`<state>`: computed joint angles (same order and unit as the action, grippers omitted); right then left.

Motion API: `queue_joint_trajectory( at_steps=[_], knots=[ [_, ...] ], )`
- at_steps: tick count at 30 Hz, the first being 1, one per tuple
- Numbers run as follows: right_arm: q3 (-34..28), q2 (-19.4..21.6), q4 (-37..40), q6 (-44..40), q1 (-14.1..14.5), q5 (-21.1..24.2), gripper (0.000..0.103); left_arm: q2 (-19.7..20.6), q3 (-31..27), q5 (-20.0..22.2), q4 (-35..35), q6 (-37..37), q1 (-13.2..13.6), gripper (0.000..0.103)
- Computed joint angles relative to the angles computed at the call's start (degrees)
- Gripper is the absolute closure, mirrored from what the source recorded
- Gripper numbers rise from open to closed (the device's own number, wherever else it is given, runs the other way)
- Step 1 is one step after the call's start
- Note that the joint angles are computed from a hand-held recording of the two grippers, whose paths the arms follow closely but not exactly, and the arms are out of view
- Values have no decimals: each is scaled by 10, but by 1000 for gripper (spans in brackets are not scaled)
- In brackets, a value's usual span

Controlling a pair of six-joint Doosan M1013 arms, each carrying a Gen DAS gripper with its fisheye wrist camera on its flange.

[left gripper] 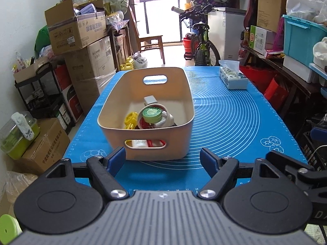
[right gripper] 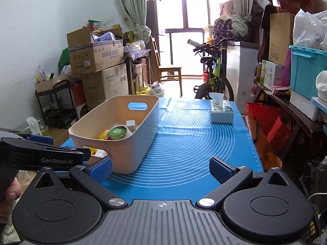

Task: Organize rigid objects

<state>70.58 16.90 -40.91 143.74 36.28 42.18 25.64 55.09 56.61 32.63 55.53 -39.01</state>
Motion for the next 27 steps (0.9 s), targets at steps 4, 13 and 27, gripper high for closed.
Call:
queue_joint_trajectory(
  at_steps=[4,13,27],
  knots=[
    [1,0,1,-2,-1,2,3,-1,5,-4,14,0,-5,23],
    [5,-2,9,2,-4,4,3,0,7,-3,12,-4,-4,23],
    [1,2,8,-2,-1,11,3,1,5,2,-5,-8,1,23]
  ],
)
